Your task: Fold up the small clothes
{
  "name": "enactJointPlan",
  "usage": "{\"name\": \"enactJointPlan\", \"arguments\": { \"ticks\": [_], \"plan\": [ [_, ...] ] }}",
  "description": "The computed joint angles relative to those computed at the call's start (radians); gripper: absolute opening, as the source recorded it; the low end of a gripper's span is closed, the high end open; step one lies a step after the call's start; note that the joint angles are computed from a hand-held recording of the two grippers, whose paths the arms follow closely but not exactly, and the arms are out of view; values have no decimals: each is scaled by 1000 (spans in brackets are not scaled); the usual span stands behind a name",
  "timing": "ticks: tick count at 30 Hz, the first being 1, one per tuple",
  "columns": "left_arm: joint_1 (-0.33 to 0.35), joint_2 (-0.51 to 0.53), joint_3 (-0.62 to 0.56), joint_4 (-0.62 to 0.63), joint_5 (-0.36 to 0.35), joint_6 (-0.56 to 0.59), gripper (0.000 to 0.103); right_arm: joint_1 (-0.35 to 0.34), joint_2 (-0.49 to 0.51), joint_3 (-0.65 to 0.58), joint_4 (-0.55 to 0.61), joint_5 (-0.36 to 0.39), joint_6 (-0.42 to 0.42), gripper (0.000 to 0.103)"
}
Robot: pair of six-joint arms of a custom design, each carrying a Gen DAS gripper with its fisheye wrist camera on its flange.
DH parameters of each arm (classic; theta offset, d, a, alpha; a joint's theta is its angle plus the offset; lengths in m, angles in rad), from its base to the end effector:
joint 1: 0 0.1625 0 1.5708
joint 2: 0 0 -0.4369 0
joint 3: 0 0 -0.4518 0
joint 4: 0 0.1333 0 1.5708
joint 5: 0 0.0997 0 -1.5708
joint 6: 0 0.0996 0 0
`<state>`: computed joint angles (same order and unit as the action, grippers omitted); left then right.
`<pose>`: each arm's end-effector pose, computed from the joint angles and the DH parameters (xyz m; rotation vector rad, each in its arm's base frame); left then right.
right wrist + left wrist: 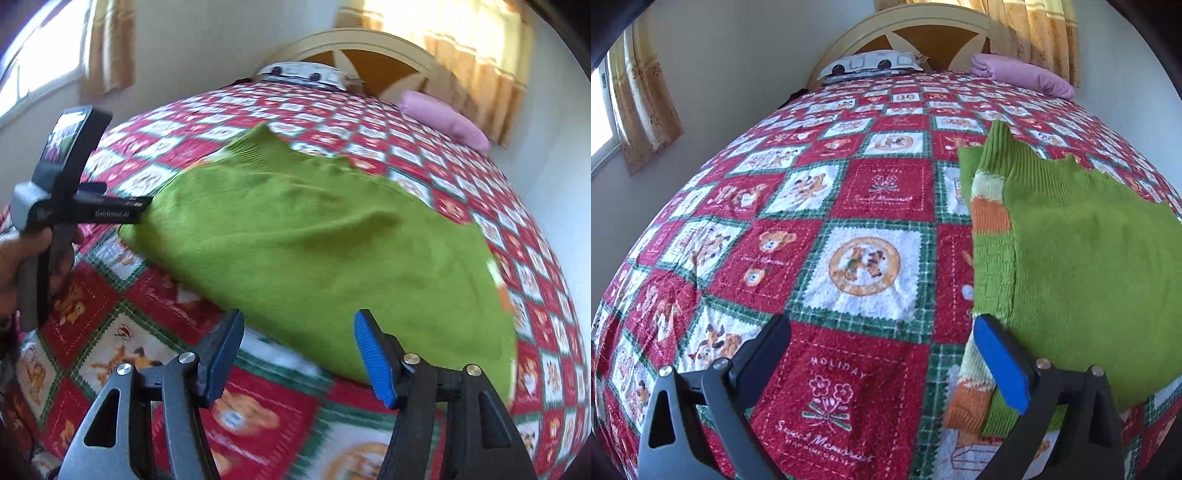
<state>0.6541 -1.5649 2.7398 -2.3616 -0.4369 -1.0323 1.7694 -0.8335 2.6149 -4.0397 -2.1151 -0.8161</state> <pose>-0.0651 -0.3316 0.1061 0.1360 2.0780 -0.8630 0.1453 -0.3078 0.0415 0.9408 -2.1779 0.6049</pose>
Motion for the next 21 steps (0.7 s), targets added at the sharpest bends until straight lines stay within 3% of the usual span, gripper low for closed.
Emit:
{"name": "enactJointPlan", "arguments": {
  "ticks": [2, 6, 9, 12, 14, 16, 18, 21],
  "plan": [
    [13, -4, 8, -52, -15, 30, 103, 12, 31, -18, -14, -2, -3, 63],
    [36, -3, 12, -107, -37, 59, 103, 10, -36, -53, 103, 82, 108, 63],
    [31, 0, 16, -106, -34, 50, 103, 21, -29, -119, 168, 69, 168, 63],
    [19, -10, 15, -50, -26, 8, 103, 25, 13, -203, 256, 0, 192, 61],
    [19, -15, 18, -48, -27, 4, 103, 19, 14, -245, 318, -9, 208, 50],
    [23, -19, 20, -60, -29, 11, 103, 17, 13, -282, 376, -23, 239, 29],
    [24, -20, 21, -63, -30, 12, 103, 5, 24, -339, 503, -58, 290, 27],
    [19, -18, 20, -46, -21, 1, 103, -8, 75, -399, 487, -78, 253, 27]
  ]
}}
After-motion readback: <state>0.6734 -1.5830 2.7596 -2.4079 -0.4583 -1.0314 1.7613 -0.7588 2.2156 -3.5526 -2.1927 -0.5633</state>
